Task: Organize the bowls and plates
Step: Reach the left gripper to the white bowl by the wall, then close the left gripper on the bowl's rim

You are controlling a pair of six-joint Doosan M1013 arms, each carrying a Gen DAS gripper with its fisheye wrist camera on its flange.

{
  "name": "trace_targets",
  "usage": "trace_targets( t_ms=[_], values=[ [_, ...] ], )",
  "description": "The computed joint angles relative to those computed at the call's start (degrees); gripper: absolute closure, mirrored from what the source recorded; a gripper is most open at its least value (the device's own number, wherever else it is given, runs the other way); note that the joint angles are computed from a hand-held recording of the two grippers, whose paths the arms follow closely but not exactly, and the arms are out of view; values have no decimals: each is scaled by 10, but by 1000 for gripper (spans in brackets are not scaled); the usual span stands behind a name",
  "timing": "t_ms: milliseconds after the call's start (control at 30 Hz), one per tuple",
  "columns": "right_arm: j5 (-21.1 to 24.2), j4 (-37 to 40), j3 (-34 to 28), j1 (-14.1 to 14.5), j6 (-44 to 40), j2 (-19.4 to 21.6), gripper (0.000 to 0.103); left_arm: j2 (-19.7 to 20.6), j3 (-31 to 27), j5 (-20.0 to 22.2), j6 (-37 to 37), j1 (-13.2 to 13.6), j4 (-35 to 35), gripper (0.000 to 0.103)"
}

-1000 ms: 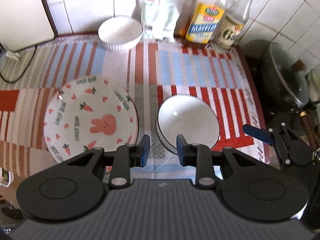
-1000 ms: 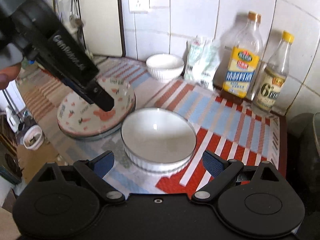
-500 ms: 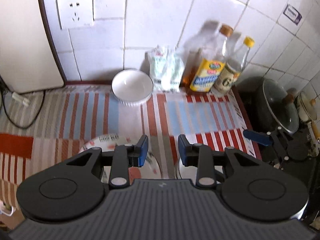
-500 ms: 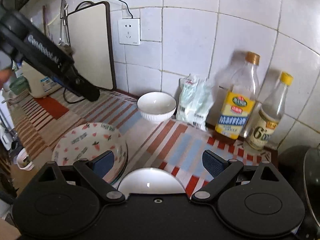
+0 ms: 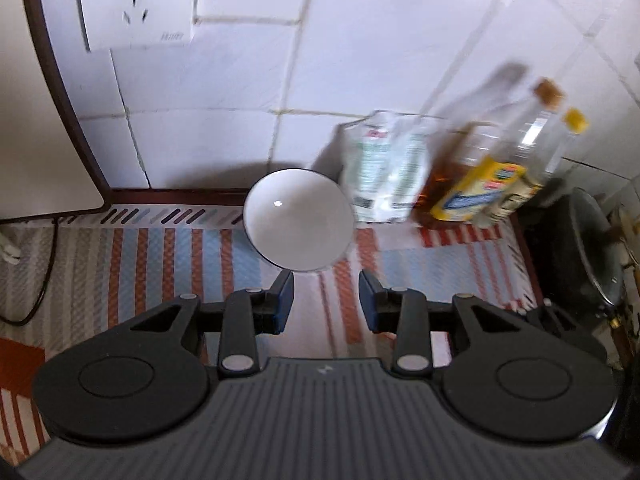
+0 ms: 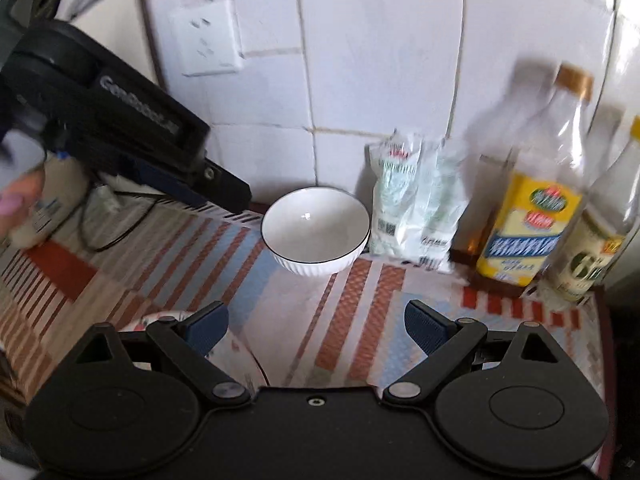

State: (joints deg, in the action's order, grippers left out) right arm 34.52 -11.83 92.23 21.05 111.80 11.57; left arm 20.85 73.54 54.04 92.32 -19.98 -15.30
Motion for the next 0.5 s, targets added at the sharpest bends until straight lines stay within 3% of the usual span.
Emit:
trace_targets(
  t_ms=[100, 233, 333, 433, 500],
  values=[
    [-3, -67, -18, 16, 132, 28, 6, 27, -18, -1, 16, 10, 1, 69],
    [18, -101, -42, 31, 234, 64, 6, 63, -38, 4, 52, 24, -13, 69],
    [29, -90, -56, 31, 273, 83, 6, 88, -54, 16, 67, 31, -32, 69],
    [85, -77, -91, 31, 280, 112, 6, 110, -69, 25, 78, 34, -45, 69],
    [72, -61, -94, 26, 269, 121, 6, 121, -76, 32, 89, 34, -51, 72]
  ],
)
